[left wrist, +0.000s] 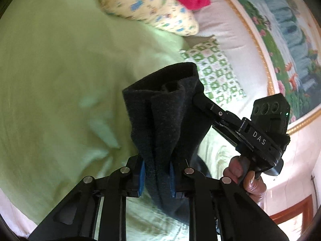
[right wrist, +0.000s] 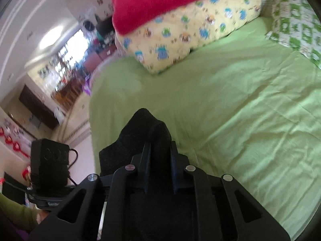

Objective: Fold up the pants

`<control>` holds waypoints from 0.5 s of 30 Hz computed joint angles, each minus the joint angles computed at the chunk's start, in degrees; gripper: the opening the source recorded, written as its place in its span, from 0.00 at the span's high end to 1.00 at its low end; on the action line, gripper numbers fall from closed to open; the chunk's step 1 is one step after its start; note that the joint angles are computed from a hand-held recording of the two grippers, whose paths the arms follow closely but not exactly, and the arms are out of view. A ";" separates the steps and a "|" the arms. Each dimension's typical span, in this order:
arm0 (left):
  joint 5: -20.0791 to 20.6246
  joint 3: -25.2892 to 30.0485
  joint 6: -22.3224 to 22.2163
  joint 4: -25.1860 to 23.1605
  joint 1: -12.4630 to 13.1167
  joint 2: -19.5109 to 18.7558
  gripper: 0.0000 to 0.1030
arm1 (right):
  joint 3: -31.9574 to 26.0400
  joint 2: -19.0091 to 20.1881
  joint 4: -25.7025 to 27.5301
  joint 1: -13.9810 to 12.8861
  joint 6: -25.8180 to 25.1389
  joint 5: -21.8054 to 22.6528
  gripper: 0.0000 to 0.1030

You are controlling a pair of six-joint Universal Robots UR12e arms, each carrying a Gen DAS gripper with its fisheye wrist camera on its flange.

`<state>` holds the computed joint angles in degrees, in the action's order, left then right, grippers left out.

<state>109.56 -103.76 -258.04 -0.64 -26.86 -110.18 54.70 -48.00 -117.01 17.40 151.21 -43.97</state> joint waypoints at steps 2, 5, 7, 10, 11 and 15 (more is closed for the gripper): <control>0.20 0.80 1.29 0.27 -0.26 -0.09 0.84 | 2.66 -1.42 -3.76 -0.82 2.25 2.21 0.82; 0.10 1.98 3.27 1.09 -0.64 -0.35 0.84 | 5.74 -3.08 -8.00 -1.99 4.68 4.79 0.83; -0.14 3.03 4.84 1.55 -0.93 -0.64 0.84 | 8.10 -4.26 -11.63 -2.94 6.55 6.94 0.83; -1.05 5.04 7.49 1.58 -1.32 -1.23 0.84 | 11.03 -5.77 -16.19 -4.11 9.80 8.77 0.83; -1.33 5.90 8.55 1.48 -1.60 -1.54 0.84 | 12.27 -6.39 -18.17 -4.62 11.21 9.34 0.83; -2.42 8.92 11.99 0.66 -2.68 -2.79 0.84 | 16.52 -8.27 -25.69 -6.43 17.23 11.13 0.83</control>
